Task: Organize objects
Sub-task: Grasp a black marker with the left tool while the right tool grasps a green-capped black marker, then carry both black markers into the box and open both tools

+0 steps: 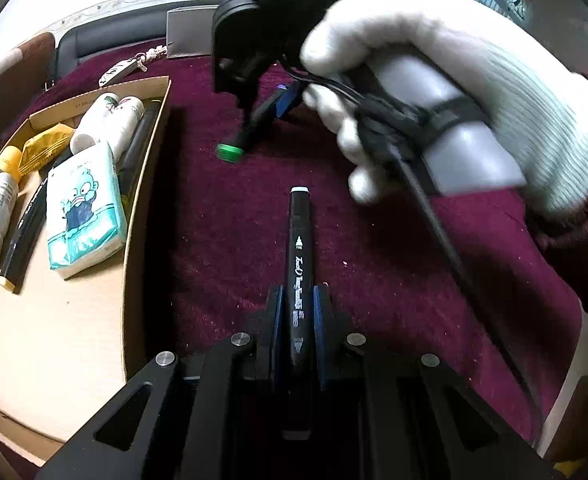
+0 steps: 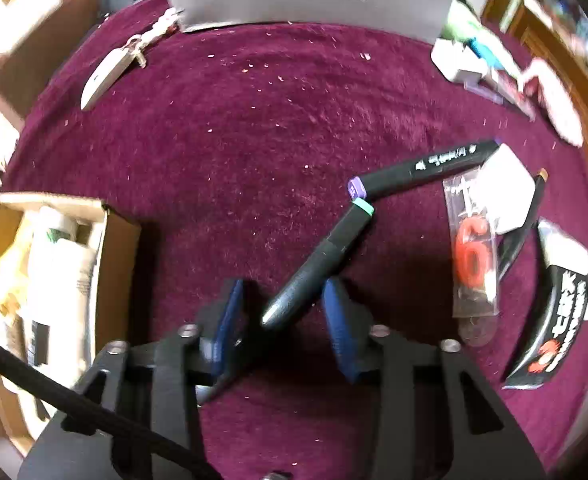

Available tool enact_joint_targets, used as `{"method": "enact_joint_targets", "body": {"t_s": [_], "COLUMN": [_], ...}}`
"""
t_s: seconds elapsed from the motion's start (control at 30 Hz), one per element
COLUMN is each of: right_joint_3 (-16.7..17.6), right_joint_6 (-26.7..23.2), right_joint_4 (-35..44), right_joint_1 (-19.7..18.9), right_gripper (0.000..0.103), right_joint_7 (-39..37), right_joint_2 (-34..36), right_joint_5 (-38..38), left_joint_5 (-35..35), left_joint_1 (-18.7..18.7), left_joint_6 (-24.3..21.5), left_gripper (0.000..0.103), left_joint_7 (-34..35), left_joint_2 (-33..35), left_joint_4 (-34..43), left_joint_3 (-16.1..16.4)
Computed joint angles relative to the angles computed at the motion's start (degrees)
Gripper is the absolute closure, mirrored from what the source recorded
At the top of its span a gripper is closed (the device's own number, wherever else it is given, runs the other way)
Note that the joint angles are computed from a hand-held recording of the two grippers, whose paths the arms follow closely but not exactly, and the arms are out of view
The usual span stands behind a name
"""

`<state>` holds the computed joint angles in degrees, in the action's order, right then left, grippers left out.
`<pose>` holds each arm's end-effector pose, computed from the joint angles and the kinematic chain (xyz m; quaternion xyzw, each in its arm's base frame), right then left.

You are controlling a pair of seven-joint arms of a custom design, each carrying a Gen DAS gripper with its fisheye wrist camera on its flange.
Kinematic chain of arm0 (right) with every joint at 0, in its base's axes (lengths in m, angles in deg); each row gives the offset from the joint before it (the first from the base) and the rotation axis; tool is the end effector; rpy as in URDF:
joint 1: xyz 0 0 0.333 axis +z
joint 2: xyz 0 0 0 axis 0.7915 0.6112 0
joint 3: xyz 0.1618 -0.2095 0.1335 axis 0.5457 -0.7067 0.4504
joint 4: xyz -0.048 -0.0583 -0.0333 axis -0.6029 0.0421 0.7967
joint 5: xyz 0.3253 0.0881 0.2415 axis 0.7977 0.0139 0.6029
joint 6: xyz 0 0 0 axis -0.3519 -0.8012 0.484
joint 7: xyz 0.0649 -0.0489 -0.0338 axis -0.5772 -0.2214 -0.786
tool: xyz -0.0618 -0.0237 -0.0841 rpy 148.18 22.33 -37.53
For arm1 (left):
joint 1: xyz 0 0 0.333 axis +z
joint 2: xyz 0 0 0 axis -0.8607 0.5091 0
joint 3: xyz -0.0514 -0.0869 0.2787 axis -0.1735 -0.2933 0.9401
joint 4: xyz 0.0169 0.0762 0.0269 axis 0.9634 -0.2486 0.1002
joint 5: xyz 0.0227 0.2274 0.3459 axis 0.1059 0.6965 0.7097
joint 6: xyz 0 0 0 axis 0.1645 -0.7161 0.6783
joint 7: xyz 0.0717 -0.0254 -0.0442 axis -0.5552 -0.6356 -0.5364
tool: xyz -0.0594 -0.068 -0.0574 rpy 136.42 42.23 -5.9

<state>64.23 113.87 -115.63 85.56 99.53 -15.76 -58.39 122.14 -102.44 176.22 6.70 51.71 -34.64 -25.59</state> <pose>0.6541 0.4406 0.2831 -0.8359 0.5286 -0.0692 0.1309 0.4335 -0.5533 0.2676 -0.7068 0.6335 -0.2709 0.1605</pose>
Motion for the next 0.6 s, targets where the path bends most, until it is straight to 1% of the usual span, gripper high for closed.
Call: {"method": "enact_joint_targets", "body": {"t_s": [0.03, 0.1, 0.13, 0.17, 0.2, 0.23, 0.3, 0.33, 0.43, 0.5, 0.57, 0.6], "right_joint_3": [-0.1, 1.3, 2.4, 2.7, 3.3, 3.6, 5.7, 6.5, 9.6, 10.8, 12.7, 12.9], "right_joint_6": [0.8, 1.1, 1.0, 1.2, 2.6, 3.4, 5.8, 6.7, 9.7, 10.2, 10.0, 9.9], "right_joint_4": [-1.3, -3.2, -4.3, -5.3, -8.0, -9.6, -14.7, -17.3, -25.1, -27.7, -30.5, -32.0], "right_joint_1": [0.0, -1.8, -3.4, -4.0, -5.3, -6.0, -9.0, -10.6, -15.1, -16.8, -19.1, -19.7], "right_gripper": [0.083, 0.091, 0.091, 0.091, 0.091, 0.091, 0.091, 0.091, 0.091, 0.091, 0.091, 0.091], "right_joint_7": [-0.5, -2.2, -3.7, -4.4, -5.7, -6.6, -10.4, -12.3, -19.7, -23.4, -28.6, -30.5], "right_joint_2": [-0.7, -1.9, -2.7, -3.3, -5.0, -6.1, -9.5, -11.3, -16.9, -18.7, -20.8, -22.0], "right_joint_5": [-0.3, 1.7, 3.6, 4.6, 6.1, 7.1, 11.5, 13.8, 22.1, 27.4, 34.2, 36.7], "left_joint_5": [-0.4, -0.8, -0.8, -0.5, 0.2, 1.5, 4.7, 6.7, 11.8, 14.4, 18.3, 19.5], "left_joint_1": [-0.1, -0.7, -0.8, -0.6, -0.6, -0.3, -0.2, -0.8, -1.5, -1.3, -1.9, -1.5], "left_joint_6": [-1.0, -3.3, -3.3, -2.3, -0.6, 2.2, 7.6, 8.7, 8.9, 7.8, 6.1, 5.4], "left_gripper": [0.091, 0.090, 0.090, 0.090, 0.091, 0.092, 0.092, 0.092, 0.092, 0.092, 0.092, 0.092], "left_joint_7": [0.7, 2.2, 2.1, 1.6, 0.1, -2.4, -7.8, -11.2, -18.6, -22.2, -28.0, -29.2], "left_joint_2": [0.4, 1.7, 1.8, 1.6, 1.0, 0.1, -1.3, -2.3, -4.8, -6.4, -9.4, -10.3], "left_joint_4": [0.8, 3.0, 3.0, 2.6, 1.6, -0.1, -2.8, -3.9, -6.2, -7.6, -9.9, -10.7], "left_joint_3": [-0.1, -0.1, 0.0, 0.2, 0.6, 1.2, 2.5, 3.2, 3.6, 3.0, 2.5, 2.1]}}
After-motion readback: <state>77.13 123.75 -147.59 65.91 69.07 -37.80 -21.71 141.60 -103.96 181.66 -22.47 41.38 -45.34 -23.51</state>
